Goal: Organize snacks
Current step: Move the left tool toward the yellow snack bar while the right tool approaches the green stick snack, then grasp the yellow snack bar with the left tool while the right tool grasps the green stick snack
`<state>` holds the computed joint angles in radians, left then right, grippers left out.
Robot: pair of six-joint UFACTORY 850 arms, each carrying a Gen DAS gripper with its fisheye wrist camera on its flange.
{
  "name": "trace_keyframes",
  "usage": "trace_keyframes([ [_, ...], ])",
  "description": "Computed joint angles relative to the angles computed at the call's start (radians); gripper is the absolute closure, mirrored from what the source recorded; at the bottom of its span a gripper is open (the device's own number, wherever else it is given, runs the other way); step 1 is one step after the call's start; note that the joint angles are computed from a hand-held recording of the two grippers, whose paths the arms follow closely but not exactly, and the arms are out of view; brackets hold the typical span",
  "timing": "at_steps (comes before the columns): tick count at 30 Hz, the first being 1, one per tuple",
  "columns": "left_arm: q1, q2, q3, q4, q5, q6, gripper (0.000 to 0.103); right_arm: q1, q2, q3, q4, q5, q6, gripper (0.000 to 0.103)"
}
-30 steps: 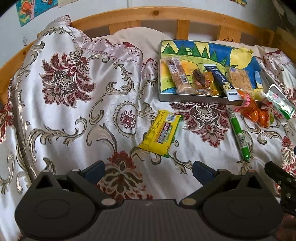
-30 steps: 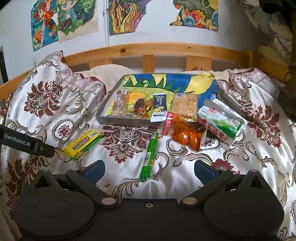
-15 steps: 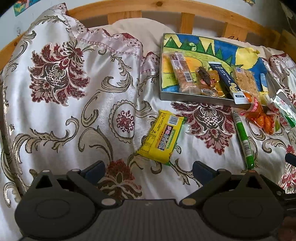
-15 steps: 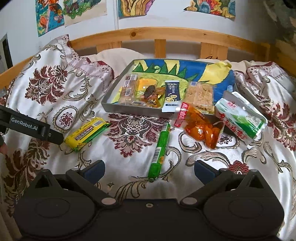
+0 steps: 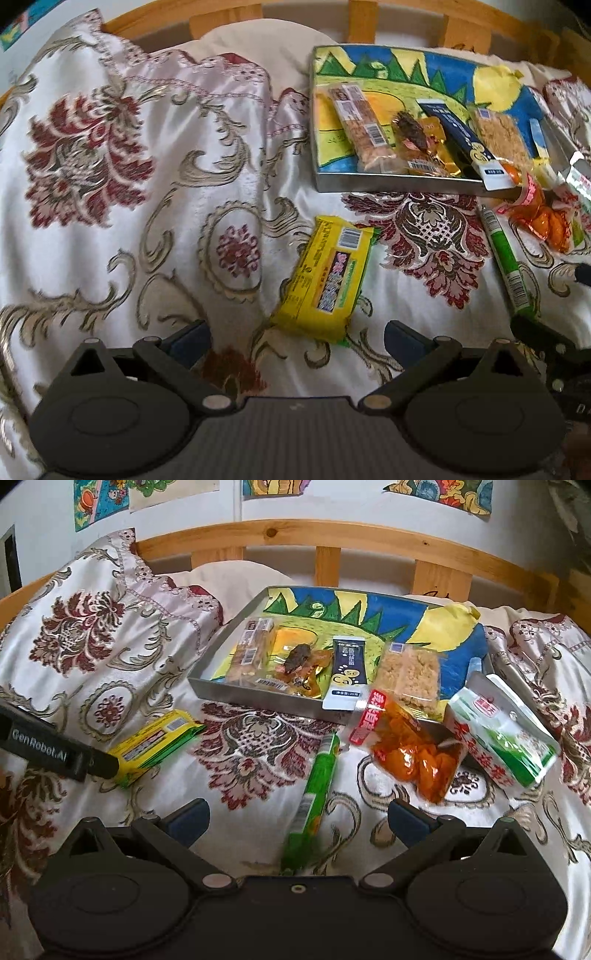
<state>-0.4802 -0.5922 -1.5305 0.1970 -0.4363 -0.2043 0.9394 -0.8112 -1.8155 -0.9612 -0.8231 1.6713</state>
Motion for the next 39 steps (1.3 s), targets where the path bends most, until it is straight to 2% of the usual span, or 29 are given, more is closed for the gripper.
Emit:
trace_keyframes([
  [4,-0.007,-0.036,-0.034,0.020,0.008,0.018,0.001,-0.020,-0.015,-0.009,0.013,0.027,-0.002,0.001],
  [9,-0.027,-0.073,-0.064,0.190,0.002,-0.098,0.001,-0.037,-0.038,-0.035,0.066,0.054,-0.041,0.001],
  [18,-0.031,-0.113,-0.098,0.207,0.020,-0.070,0.001,-0.053,-0.055,-0.047,0.114,0.078,-0.069,0.001],
  [30,-0.001,-0.140,-0.119,-0.077,0.067,0.223,0.001,-0.059,-0.053,-0.033,0.121,0.133,-0.058,0.014],
  [39,0.002,-0.152,-0.124,-0.154,0.089,0.337,0.001,-0.061,-0.053,-0.031,0.117,0.135,-0.044,0.020],
])
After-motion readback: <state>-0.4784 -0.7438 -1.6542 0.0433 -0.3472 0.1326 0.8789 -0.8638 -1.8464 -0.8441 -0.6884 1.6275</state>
